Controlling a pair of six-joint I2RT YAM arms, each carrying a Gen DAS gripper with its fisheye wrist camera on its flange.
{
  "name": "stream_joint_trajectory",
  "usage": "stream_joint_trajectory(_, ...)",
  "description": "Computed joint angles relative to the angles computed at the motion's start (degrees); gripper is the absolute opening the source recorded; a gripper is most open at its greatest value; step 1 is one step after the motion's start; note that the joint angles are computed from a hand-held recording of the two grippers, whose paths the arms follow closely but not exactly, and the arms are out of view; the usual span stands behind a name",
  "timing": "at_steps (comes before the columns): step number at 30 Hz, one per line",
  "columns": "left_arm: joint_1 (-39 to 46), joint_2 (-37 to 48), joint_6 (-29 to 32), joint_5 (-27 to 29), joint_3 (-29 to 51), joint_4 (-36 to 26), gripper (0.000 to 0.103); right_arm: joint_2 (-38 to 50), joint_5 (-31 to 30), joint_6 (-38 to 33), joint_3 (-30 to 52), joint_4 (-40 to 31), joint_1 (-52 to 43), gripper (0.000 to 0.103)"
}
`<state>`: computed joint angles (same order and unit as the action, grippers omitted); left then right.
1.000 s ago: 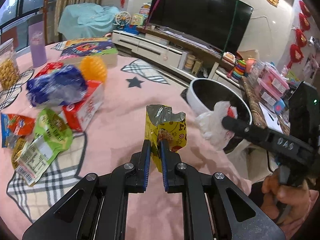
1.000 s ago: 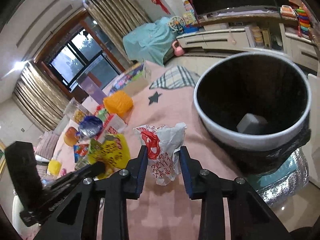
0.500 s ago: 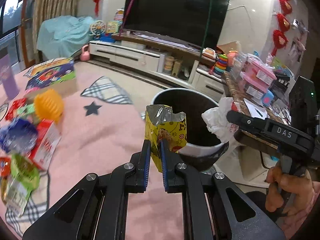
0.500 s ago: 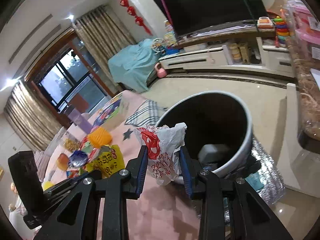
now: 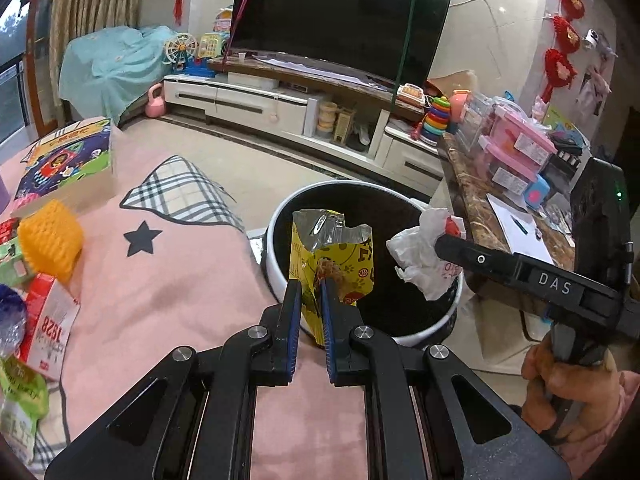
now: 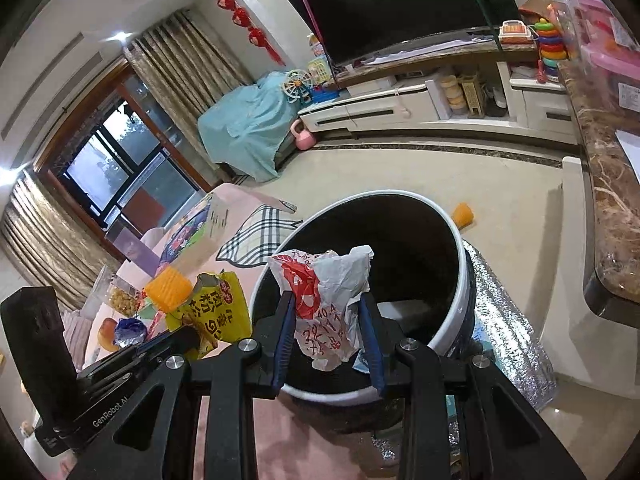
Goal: Collect trash
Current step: 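Carry the yellow bag with the left tool while the right tool carries the plastic bag over the bin, then open the left tool over the bin while the right tool drops the plastic bag in, then move both open tools back over the remaining items on the table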
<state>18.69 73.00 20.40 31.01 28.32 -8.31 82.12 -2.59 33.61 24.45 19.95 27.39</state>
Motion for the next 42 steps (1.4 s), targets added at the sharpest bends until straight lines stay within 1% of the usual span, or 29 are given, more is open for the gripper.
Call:
stream_joint_trajectory(6,-3.81,2.31,-1.84,-2.71,0.47,2.61,0.009,2.58,-1.29,-0.84,1.78,-0.41,-1.47,0.032)
stream_joint_trajectory(11,-6.39,4.16,-3.05,-5.24,0.75,4.45,0.010,4.45,-2.19,-1.05,3.38,-1.71,-2.40,0.037)
stream_joint_trajectory(13,-7.09,4.28,-3.14,-5.97,0.72,4.63,0.015,5.12,-2.85,-0.96,4.02,-2.25,-2.92,0.041)
stream_joint_trajectory(14,-7.27,4.27,-3.29,-6.05,0.73,4.42,0.027,5.35,-3.15,-0.67,4.36,-2.73,-3.16,0.045)
stream_joint_trajectory(15,-7.42,3.96,-3.62,-6.38,0.46,4.64,0.045,5.42,-3.14,-0.48,4.50,-3.01,-3.38,0.051)
stream_joint_trajectory(16,-7.25,3.05,-4.06,-6.79,-0.21,5.13,0.055,5.31,-3.15,-0.57,4.50,-3.05,-3.59,0.052)
stream_joint_trajectory(17,-6.55,2.41,-4.16,-6.39,-0.72,5.51,0.067,4.82,-2.75,-0.40,4.29,-3.21,-3.39,0.053)
stream_joint_trajectory(19,-4.84,1.33,-3.68,-5.09,-1.07,4.74,0.067,3.95,-2.61,0.02,3.68,-3.01,-3.22,0.059)
stream_joint_trajectory(23,-0.58,0.13,-1.08,-3.04,-1.88,3.05,0.067,0.86,-0.47,0.90,1.70,-2.81,-1.52,0.064)
stream_joint_trajectory(25,2.82,-0.72,0.98,-1.05,-2.51,1.38,0.067,-0.14,0.30,1.61,0.80,-2.24,-0.53,0.073)
stream_joint_trajectory(27,5.71,-1.38,2.68,0.26,-3.03,0.01,0.067,-1.00,1.37,2.63,-0.21,-1.62,0.81,0.076)
stream_joint_trajectory(30,11.41,-2.06,6.10,2.95,-3.65,-2.78,0.067,-1.87,2.82,4.10,-0.79,-1.49,3.02,0.078)
stream_joint_trajectory(33,18.28,-2.41,10.84,5.98,-3.70,-6.19,0.067,-2.56,5.16,5.95,-1.19,-1.46,6.44,0.084)
stream_joint_trajectory(36,24.97,-2.39,15.56,8.61,-3.71,-9.12,0.067,-2.63,8.55,7.54,-1.29,-0.95,11.23,0.085)
stream_joint_trajectory(38,29.86,-1.31,19.62,10.04,-3.48,-11.06,0.067,-1.82,11.03,8.55,-0.99,-0.24,14.77,0.087)
stream_joint_trajectory(42,39.94,2.77,28.97,12.13,-2.00,-14.75,0.067,1.25,13.34,9.88,0.20,1.62,19.92,0.088)
